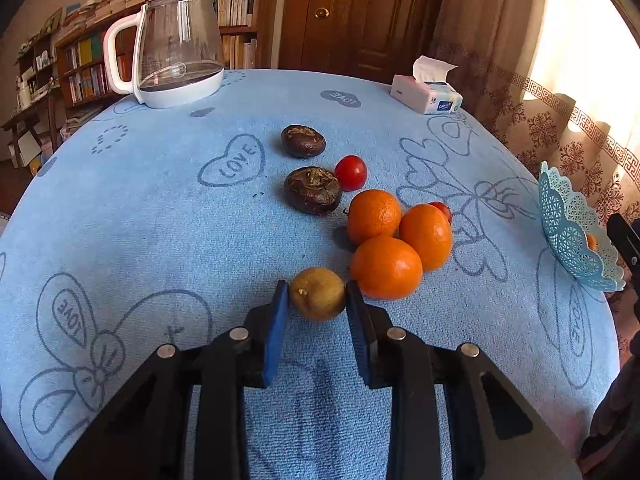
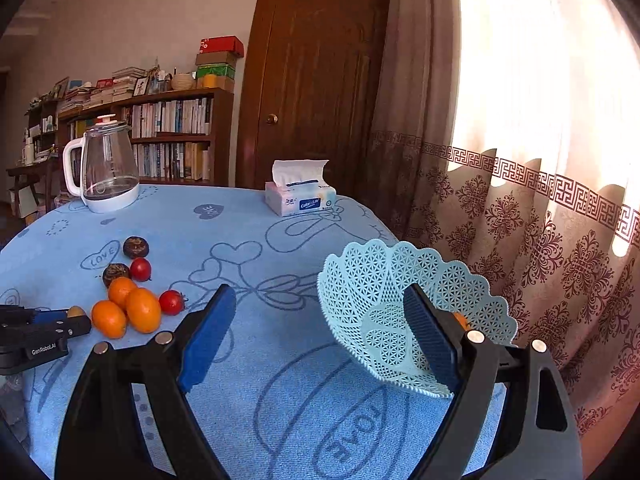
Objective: Organize fruits
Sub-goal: 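Grasp another small brown round fruit with the left gripper, then grasp an orange with the right gripper while the left gripper holds the brown fruit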
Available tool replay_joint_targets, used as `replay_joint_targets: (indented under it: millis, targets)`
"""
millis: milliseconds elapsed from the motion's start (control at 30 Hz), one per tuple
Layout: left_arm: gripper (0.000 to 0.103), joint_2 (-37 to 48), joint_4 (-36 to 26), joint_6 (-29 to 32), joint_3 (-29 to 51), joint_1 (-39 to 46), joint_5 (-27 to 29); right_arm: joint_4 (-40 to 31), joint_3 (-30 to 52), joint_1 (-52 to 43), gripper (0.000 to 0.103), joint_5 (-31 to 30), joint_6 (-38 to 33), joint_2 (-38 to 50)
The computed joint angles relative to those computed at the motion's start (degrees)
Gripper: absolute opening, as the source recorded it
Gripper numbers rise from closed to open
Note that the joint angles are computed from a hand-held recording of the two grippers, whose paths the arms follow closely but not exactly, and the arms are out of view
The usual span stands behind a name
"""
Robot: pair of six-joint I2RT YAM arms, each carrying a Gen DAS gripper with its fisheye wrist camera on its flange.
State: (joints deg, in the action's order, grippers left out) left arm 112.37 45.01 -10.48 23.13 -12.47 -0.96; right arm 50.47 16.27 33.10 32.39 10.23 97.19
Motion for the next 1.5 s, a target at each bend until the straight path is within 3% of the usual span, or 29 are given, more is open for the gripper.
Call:
replay_joint_targets:
  millis: [233, 533, 733, 1233, 1367, 1500]
  targets:
    - [0.029, -0.8, 6.2, -2.1, -3.4, 0.5, -2.7, -13.9, 12.7, 2.0, 0.087, -14.2, 3.6, 6.9]
    - [0.029, 0.4, 4.4, -6.0, -1.7, 4.4, -1.1, -24.0, 25.8, -1.6, 0.087, -29.4, 11.1, 14.7]
    - [0.029, 0.5, 4.1, -6.9, -1.5, 4.9, -1.0, -28.6, 33.9, -4.2, 0.069, -35.1, 14.8, 21.3]
    - [0.029, 1.0, 3.7, -7.3, -0.9, 5.5, -0.8, -26.8, 35.6, -3.6, 0.056, -37.2, 15.1, 23.8]
    - [0.029, 1.1, 3.8, -7.5, -0.8, 5.7, -0.9, -26.9, 35.1, -3.5, 0.039, -36.8, 15.5, 23.5]
    - [0.029, 1.1, 3.7, -7.5, -0.7, 5.7, -0.8, -26.4, 34.6, -2.7, 0.039, -34.9, 14.7, 23.3]
